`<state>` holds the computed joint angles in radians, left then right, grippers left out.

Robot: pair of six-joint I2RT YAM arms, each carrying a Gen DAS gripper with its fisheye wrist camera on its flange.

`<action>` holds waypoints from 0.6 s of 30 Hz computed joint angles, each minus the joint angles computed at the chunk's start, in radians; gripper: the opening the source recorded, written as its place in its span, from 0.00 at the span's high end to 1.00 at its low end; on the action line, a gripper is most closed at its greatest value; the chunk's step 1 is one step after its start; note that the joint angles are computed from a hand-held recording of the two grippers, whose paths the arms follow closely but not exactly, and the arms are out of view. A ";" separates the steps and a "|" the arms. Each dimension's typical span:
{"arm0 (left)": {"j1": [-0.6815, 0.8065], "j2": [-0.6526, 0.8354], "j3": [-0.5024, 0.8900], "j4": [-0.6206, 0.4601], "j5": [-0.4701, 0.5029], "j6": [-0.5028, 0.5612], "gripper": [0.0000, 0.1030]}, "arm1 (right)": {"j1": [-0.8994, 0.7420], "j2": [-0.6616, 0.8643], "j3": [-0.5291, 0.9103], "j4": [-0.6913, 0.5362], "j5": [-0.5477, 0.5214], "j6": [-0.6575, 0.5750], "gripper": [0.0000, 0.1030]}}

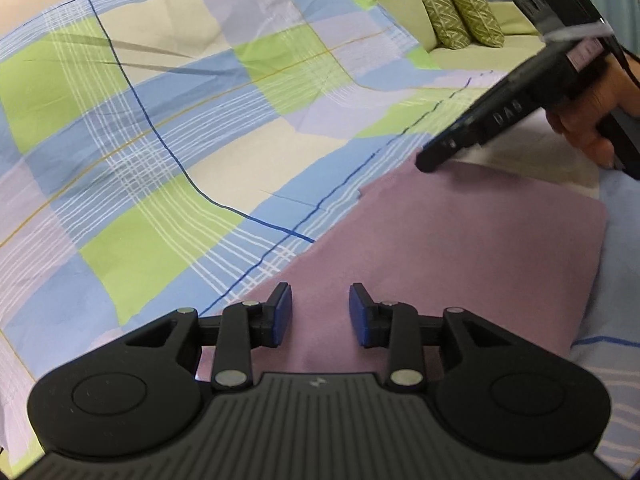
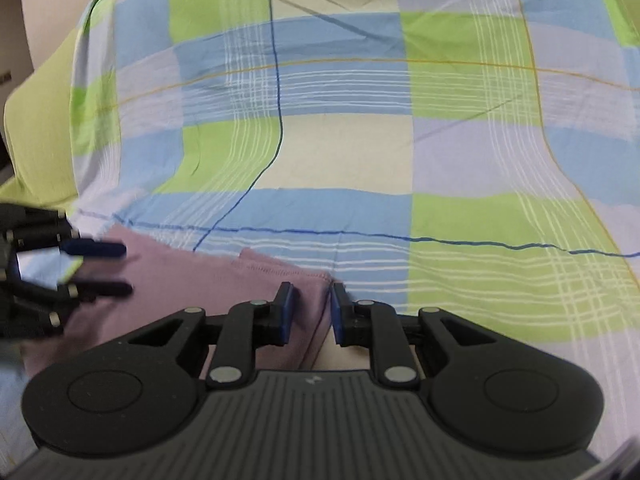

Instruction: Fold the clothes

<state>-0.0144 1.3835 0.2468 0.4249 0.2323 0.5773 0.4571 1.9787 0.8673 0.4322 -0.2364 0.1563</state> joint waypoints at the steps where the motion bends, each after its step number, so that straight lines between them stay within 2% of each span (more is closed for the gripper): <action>1: 0.003 0.004 0.000 0.005 0.002 -0.002 0.61 | -0.002 0.005 0.004 0.000 -0.006 0.004 0.86; 4: 0.007 0.009 -0.002 0.019 0.002 -0.008 0.61 | -0.005 0.010 0.007 0.013 -0.008 0.003 0.98; 6: 0.005 0.009 0.001 0.022 -0.002 -0.011 0.61 | 0.003 -0.023 -0.036 0.077 0.017 -0.019 0.99; 9: -0.001 0.023 0.007 0.029 -0.010 -0.009 0.61 | 0.012 -0.028 -0.046 0.094 0.052 -0.022 0.99; 11: -0.006 0.034 0.011 0.037 -0.014 -0.013 0.61 | 0.013 0.018 0.009 0.012 0.061 0.002 0.99; 13: -0.008 0.031 0.016 0.036 -0.007 -0.024 0.61 | 0.004 0.039 0.022 0.003 0.045 0.036 0.99; 18: -0.046 0.085 0.062 0.049 -0.039 -0.038 0.60 | 0.002 0.028 0.011 0.009 0.068 0.055 0.92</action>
<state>-0.0608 1.4682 0.3086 0.4742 0.1933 0.5392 0.4595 2.0067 0.8782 0.4409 -0.1680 0.2116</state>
